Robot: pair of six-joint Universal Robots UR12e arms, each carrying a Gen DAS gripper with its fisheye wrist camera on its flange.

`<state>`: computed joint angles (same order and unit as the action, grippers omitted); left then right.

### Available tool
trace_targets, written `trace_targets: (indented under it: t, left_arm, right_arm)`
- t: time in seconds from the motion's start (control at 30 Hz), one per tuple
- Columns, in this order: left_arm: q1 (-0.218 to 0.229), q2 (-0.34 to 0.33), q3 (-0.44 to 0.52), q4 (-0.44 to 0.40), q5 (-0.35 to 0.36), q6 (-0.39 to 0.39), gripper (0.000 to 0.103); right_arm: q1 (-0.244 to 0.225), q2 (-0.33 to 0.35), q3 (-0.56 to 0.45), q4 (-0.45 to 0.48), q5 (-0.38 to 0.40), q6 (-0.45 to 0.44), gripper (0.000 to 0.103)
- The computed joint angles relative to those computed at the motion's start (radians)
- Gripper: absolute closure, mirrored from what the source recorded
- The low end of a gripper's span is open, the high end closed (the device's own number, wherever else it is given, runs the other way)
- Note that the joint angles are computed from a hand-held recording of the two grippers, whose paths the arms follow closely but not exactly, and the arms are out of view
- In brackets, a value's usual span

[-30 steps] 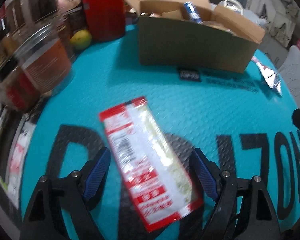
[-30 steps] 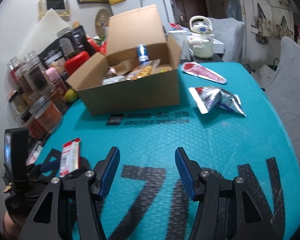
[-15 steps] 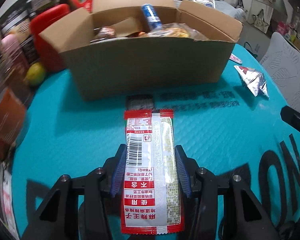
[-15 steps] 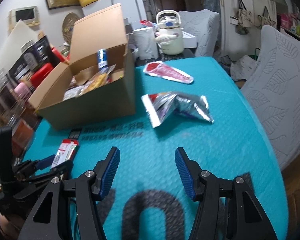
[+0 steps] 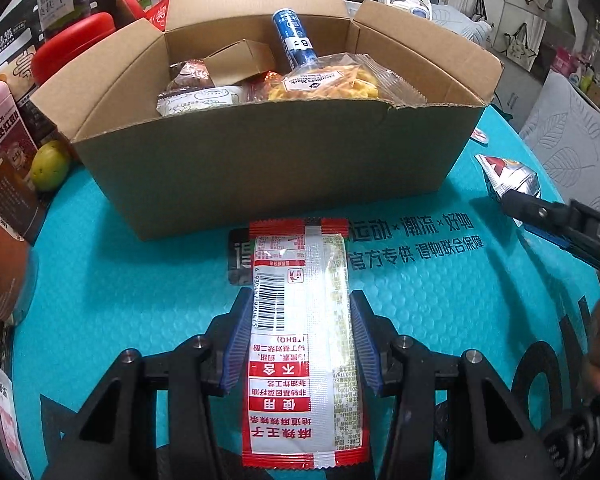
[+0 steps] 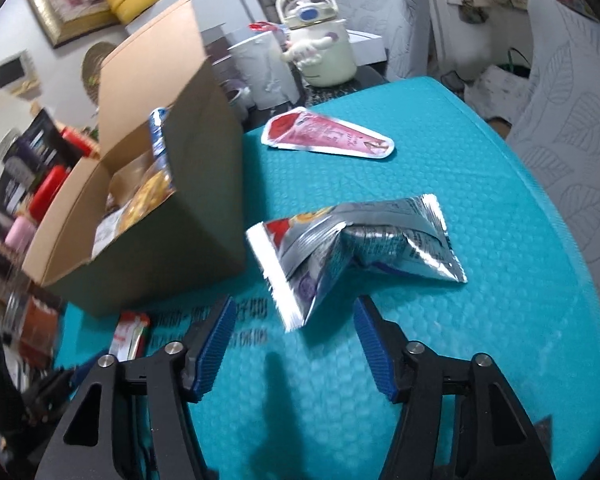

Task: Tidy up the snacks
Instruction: 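Grip the silver foil bag with the right tool while the left tool holds the packet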

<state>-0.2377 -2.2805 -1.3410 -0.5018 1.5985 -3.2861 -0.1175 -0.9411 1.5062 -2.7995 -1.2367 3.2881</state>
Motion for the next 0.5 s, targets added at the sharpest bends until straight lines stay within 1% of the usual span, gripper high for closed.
trace_targets:
  t: [0.03,0.07,0.1,0.13,0.17,0.2,0.23,0.33,0.47,0.5]
  left_arm:
    - [0.000,-0.001,0.002,0.000,0.000,0.001,0.055]
    - [0.000,-0.002,0.003,0.001,0.001,0.004,0.055]
    - [-0.001,-0.003,0.003,0.003,0.002,0.005,0.055]
    - [-0.001,-0.003,0.003,0.003,0.000,0.005,0.055]
    - [0.000,-0.003,0.002,0.004,-0.002,0.005,0.055]
    - [0.000,-0.003,0.002,0.006,-0.004,0.005,0.055]
    - [0.001,-0.007,0.008,0.004,-0.006,0.005,0.055]
    - [0.002,-0.003,0.000,0.009,-0.008,0.006,0.055]
    - [0.006,0.006,-0.013,0.014,-0.025,-0.002,0.055]
    - [0.007,0.005,-0.013,0.012,-0.031,-0.004,0.055]
  right_arm:
    - [0.000,0.005,-0.003,-0.009,0.003,0.003,0.056]
    - [0.001,0.009,-0.007,-0.009,0.005,0.002,0.070]
    - [0.002,0.012,-0.012,0.001,0.004,-0.001,0.075]
    - [-0.001,0.014,-0.011,-0.005,0.020,0.011,0.077]
    - [-0.003,0.015,-0.008,-0.013,0.026,0.022,0.083]
    - [-0.002,0.015,-0.008,-0.016,0.022,0.024,0.085]
    - [-0.001,0.013,-0.002,-0.031,0.011,0.025,0.091]
    - [-0.001,0.003,0.014,-0.052,0.010,0.020,0.096]
    - [-0.004,-0.017,0.043,-0.059,0.036,0.002,0.097]
    - [-0.006,-0.024,0.055,-0.056,0.057,-0.005,0.102]
